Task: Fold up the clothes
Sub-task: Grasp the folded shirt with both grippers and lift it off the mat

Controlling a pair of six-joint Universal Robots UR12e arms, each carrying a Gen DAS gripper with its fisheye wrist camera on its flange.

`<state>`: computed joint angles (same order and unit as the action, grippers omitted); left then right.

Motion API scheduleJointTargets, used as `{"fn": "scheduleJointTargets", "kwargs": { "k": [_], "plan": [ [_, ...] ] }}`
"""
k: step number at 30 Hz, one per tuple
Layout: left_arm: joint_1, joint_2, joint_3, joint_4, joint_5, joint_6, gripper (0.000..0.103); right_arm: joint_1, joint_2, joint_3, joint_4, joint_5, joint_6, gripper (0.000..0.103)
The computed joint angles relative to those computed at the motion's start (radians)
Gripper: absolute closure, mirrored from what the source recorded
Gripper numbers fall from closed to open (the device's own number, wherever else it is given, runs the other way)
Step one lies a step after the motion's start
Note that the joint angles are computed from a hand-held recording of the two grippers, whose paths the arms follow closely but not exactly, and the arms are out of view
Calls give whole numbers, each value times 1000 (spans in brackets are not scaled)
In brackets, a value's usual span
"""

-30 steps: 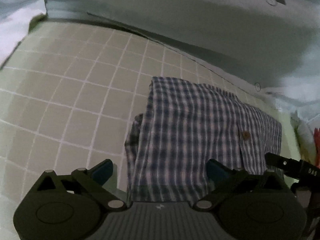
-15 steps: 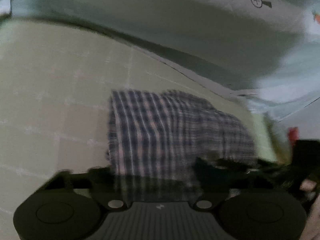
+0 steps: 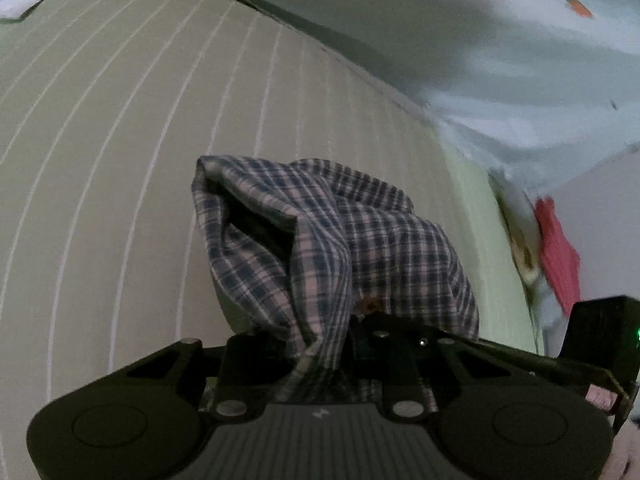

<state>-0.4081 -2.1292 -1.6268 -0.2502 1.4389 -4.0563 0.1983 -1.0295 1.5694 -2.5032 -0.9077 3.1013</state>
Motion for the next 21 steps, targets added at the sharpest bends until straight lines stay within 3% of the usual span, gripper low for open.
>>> {"fn": "scheduleJointTargets", "kwargs": {
  "k": [5, 9, 17, 21],
  "plan": [
    [-45, 36, -51, 32, -14, -22, 75, -9, -107, 130, -23, -53, 9, 67],
    [-60, 32, -36, 29, -58, 27, 75, -19, -175, 209, -62, -108, 37, 67],
    [-104, -39, 112, -27, -104, 159, 75, -97, -271, 336, -207, -165, 102, 67],
    [-139, -110, 241, -61, -89, 208, 75, -169, -283, 357, -267, -152, 65, 67]
  ]
}}
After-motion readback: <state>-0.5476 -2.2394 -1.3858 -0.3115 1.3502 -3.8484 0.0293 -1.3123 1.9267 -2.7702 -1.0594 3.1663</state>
